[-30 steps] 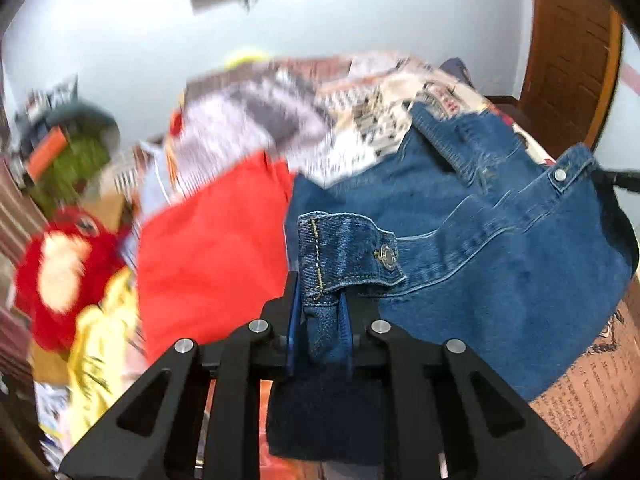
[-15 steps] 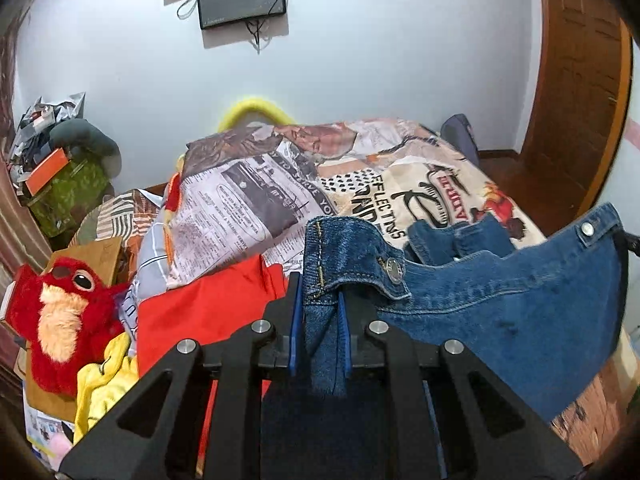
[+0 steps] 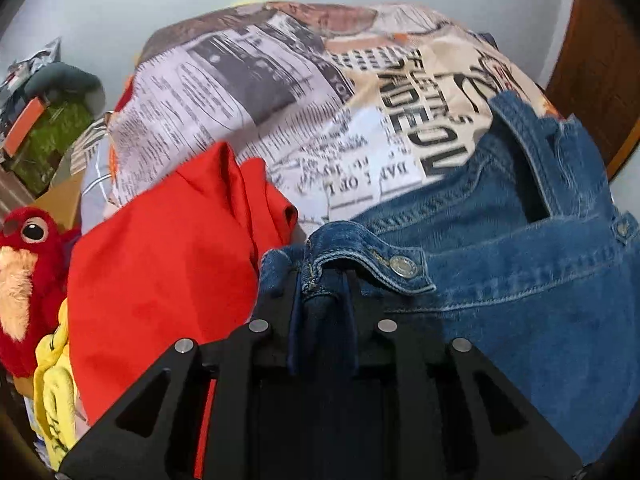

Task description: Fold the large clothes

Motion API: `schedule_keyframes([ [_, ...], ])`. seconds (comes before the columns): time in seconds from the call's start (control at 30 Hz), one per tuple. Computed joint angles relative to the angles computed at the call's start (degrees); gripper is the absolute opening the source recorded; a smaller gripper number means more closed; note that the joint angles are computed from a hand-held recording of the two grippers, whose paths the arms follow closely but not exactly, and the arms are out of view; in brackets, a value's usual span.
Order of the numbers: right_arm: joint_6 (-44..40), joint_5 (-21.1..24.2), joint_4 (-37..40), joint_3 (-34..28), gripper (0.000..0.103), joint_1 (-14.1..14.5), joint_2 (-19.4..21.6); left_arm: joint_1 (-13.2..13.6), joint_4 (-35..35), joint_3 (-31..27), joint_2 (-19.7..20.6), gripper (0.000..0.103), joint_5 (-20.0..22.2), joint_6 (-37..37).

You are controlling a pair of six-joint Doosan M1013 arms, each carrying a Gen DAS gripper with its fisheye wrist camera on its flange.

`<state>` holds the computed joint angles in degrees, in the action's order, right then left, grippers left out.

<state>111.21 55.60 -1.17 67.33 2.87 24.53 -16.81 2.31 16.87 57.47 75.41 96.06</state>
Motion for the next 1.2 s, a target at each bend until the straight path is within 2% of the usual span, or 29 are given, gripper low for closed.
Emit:
schedule_keyframes([
  [0.17,0.3,4.6,-4.3,-1.9,0.009,1.9,0.0,-0.6,2.1,4.0,-2.8,0.027,-1.3,1.1],
  [0.27,-1.8,4.0,-3.3,-2.1,0.013,2.7,-0.7,-0.7,1.2,8.7,-6.1,0.036,-4.2,2.5],
  [0.33,-2.3,2.7,-4.0,-1.8,0.022,3.7,-1.6,-0.9,1.4,12.9,-8.9,0.044,-7.7,3.5],
  [0.43,-2.2,-0.1,-5.0,-1.2,0.048,5.3,-2.9,-1.0,-0.5,17.9,-12.6,0.053,-11.8,5.3],
  [0.57,-3.5,-2.0,-4.5,-1.7,0.055,7.2,-3.4,-1.1,-3.6,22.8,-16.3,0.062,-15.6,6.9],
  [0.63,-2.7,-1.5,-4.2,-2.5,0.069,7.9,-3.1,-1.2,-5.0,24.5,-17.6,0.067,-16.9,7.3],
  [0.7,-2.1,-1.8,-2.2,-2.8,0.074,8.4,-2.9,-1.2,-6.5,26.2,-18.7,0.071,-17.7,7.8],
  [0.83,-2.9,-0.9,0.9,-3.7,0.075,9.2,-1.9,-1.7,-7.4,28.3,-19.5,0.075,-17.3,8.9],
  [1.0,-2.4,1.2,-1.2,-4.5,0.075,10.7,-0.1,-2.1,-7.4,29.2,-18.8,0.075,-15.0,8.3],
  [1.13,-3.7,4.7,-1.5,-4.8,0.075,10.9,1.3,-2.3,-6.7,29.5,-17.8,0.075,-13.1,7.4],
  [1.2,-3.6,6.6,-3.0,-4.6,0.075,11.0,1.8,-2.7,-3.6,31.0,-17.9,0.086,-14.0,6.0],
])
